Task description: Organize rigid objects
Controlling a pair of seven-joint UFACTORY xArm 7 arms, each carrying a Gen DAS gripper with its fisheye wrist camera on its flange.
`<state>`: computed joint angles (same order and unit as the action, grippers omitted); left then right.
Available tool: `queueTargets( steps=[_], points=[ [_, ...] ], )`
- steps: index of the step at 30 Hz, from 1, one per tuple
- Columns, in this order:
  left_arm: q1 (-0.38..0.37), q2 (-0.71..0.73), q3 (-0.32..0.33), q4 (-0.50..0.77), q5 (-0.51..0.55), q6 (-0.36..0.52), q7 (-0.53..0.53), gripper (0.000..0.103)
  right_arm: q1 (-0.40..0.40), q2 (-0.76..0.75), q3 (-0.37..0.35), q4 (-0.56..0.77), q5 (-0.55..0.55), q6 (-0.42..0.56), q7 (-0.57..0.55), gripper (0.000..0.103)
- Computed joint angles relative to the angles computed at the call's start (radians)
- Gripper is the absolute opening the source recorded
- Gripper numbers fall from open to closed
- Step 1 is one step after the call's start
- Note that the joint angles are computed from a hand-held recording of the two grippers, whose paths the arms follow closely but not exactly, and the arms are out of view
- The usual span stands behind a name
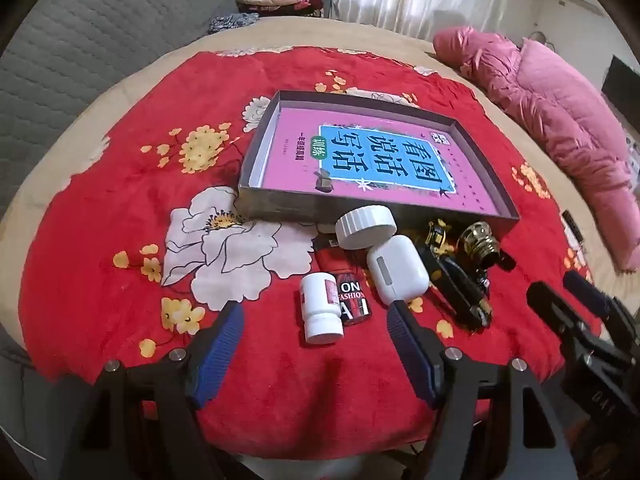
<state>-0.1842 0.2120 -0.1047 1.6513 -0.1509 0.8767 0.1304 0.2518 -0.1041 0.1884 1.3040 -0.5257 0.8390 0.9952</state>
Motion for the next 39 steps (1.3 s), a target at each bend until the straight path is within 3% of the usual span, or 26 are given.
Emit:
queueTargets(
  steps=[4, 8, 39],
  points=[
    [-0.006, -0.037, -0.002, -0.058, 0.008, -0.059, 0.008, 0.073, -0.006, -0.008, -0.01, -0.003, 0.014, 0.004, -0.044, 0.079],
    [-0.005, -0.017, -0.002, -0.022, 0.009, -0.017, 0.025, 0.073, 0.003, 0.009, 0.019, 0.015, -0.075, 0.035, 0.006, 0.079],
    [-0.009, -0.015, -0.003, -0.025, 0.009, -0.022, 0.054, 0.073, 0.019, 0.014, 0.003, 0.025, -0.065, 0.036, -0.004, 0.079]
  ],
)
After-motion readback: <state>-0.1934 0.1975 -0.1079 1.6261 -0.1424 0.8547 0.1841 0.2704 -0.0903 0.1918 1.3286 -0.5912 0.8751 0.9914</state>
